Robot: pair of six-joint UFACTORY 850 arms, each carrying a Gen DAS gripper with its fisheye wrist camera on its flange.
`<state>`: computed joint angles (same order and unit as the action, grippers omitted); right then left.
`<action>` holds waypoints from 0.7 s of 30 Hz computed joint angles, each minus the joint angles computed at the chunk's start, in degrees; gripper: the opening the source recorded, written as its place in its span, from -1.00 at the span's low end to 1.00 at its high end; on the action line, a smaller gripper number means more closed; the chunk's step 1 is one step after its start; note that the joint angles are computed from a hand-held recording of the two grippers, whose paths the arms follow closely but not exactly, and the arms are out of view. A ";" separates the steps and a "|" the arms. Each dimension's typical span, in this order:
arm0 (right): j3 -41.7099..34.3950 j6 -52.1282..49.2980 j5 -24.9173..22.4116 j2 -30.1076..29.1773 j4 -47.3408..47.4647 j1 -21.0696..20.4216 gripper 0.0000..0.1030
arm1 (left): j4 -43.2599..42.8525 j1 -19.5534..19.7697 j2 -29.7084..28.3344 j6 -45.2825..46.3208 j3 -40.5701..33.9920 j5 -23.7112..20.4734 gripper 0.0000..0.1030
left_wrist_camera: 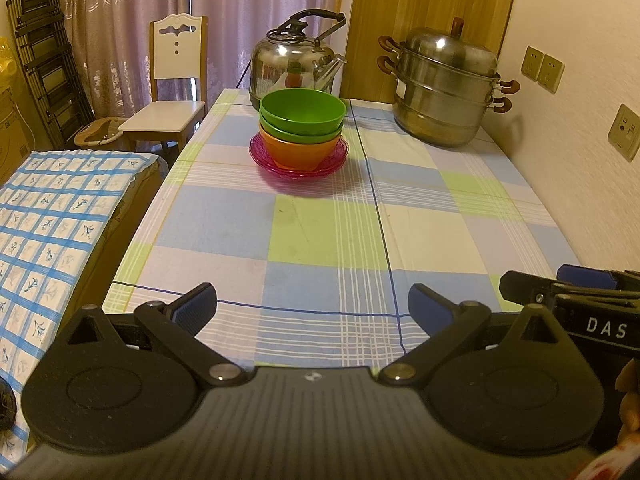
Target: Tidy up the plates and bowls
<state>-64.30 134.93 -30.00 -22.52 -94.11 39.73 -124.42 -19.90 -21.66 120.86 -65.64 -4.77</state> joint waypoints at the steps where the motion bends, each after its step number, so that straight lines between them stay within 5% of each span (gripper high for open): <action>1: 0.02 0.03 0.00 0.02 -0.04 -0.01 0.50 | 0.32 0.02 -0.01 -0.35 -0.01 -0.09 0.97; 21: 0.05 0.24 0.06 -0.01 -0.27 -0.08 0.50 | 2.03 0.11 -0.04 -2.01 -0.06 -0.11 0.97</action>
<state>-64.25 135.17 -29.93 -22.53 -94.38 39.66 -122.40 -19.79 -21.70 118.84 -65.70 -4.88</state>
